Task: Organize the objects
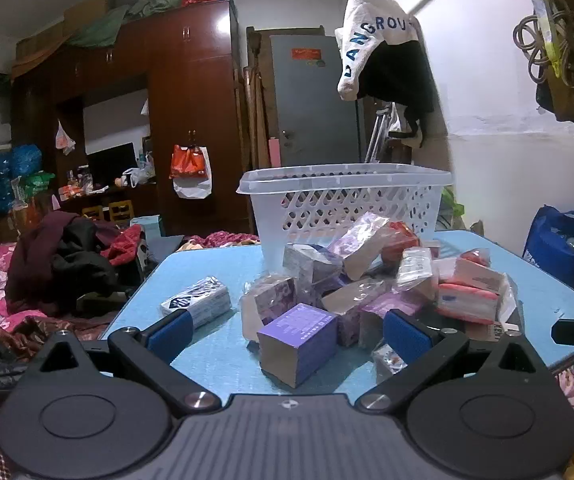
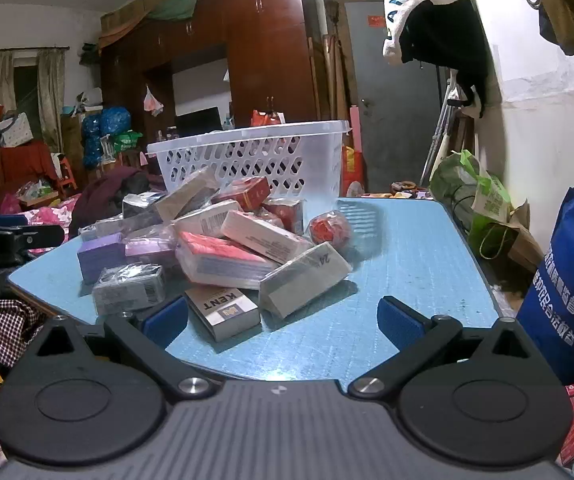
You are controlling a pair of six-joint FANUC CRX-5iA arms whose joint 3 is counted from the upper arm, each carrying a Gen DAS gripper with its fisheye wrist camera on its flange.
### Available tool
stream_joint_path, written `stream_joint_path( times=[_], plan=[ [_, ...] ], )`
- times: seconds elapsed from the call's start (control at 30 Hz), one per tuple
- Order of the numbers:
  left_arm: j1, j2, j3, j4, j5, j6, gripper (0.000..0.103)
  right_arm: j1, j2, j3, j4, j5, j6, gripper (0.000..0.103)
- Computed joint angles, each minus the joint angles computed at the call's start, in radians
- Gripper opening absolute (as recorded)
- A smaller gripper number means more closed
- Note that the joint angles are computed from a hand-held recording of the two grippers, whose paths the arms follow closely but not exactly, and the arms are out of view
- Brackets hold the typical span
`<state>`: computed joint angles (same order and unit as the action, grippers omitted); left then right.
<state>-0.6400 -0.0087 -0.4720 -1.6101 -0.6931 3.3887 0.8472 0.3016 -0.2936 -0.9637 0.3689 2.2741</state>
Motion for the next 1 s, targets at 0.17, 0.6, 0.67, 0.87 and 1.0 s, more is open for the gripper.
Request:
stream_joint_path(
  times=[0.17,0.6,0.67,0.87,1.0],
  plan=[
    [-0.006,-0.01,-0.01,-0.012,0.007,0.019,0.103,0.012,-0.003,-0.012,0.02,0.016,-0.017,0.103],
    [-0.004,0.009,0.0,-0.022,0.033,0.029,0.103,0.012,-0.005,-0.028,0.048,0.034,-0.059,0.103],
    [-0.01,0.006,-0.003,-0.028,0.028,0.036,0.103,0.013,-0.004,-0.027,0.048,0.038,-0.056,0.103],
    [-0.009,0.001,-0.007,-0.03,0.025,0.043,0.103,0.015,-0.005,-0.024,0.038,0.038,-0.038,0.103],
    [-0.007,0.002,-0.006,-0.029,0.024,0.041,0.103,0.014,-0.005,-0.023,0.035,0.039,-0.035,0.103]
  ],
)
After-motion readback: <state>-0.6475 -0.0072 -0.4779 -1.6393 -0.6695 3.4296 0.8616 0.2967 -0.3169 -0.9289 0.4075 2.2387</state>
